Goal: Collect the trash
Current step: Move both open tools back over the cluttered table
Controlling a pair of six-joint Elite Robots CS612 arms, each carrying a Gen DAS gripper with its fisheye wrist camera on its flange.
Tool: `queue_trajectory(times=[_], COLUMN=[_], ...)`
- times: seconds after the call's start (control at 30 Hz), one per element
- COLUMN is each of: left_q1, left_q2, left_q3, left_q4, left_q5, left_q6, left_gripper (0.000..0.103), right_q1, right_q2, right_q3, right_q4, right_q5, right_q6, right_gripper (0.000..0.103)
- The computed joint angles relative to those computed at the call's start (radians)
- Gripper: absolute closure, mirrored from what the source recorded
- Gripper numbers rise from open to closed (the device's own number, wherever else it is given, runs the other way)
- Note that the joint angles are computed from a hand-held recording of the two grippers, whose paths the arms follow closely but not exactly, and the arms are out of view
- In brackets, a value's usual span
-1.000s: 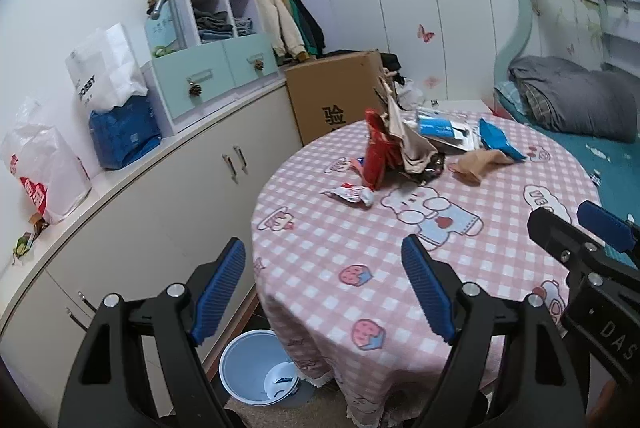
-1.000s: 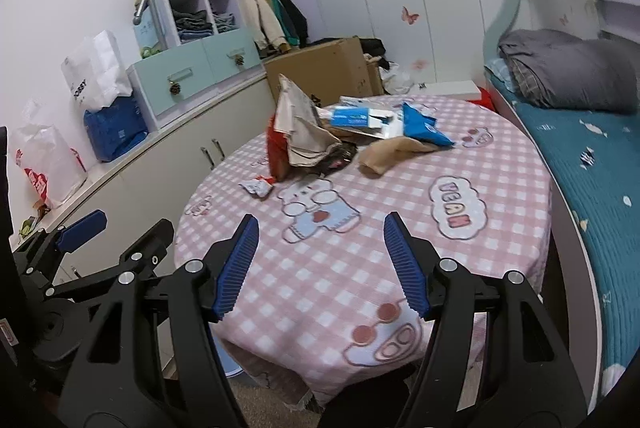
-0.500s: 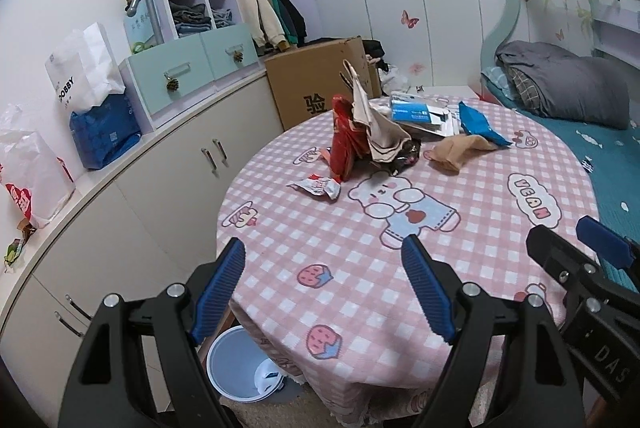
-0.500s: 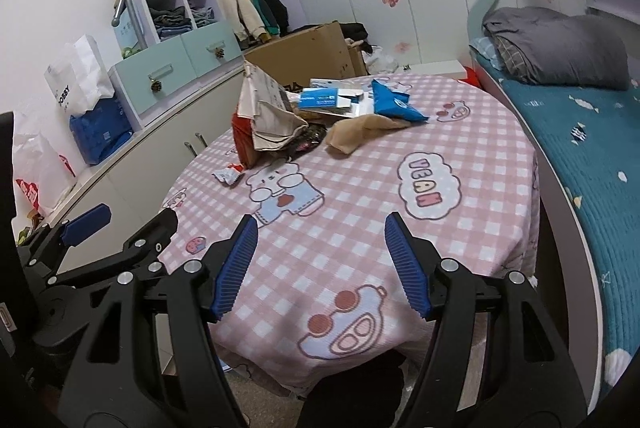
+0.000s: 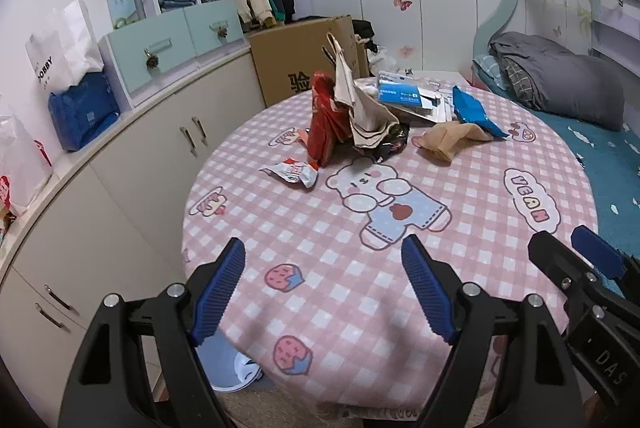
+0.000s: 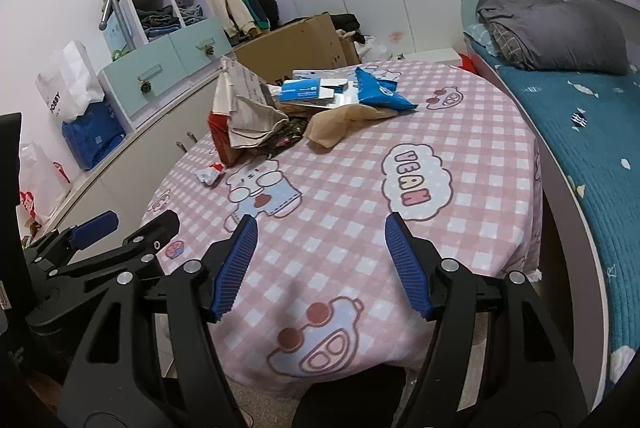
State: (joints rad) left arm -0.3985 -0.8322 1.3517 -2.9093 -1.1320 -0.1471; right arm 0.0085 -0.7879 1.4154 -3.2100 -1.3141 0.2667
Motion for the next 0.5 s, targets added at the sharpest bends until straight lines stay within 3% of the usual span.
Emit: queue_trajectory(times=[0.5], left_q1=[0.006], left_q2=[0.072], left_q3=[-0.128], left_q4=[0.092], left_q5=[-0.046], left_q6=[-0.012], left_gripper=[0.024], right_q1=[-0.024], right_q2=[0.047], right_q3=[-0.091], right_q4=[0.071], right_q5=[-0.013], right_q6=[0.001], right_gripper=[0.037])
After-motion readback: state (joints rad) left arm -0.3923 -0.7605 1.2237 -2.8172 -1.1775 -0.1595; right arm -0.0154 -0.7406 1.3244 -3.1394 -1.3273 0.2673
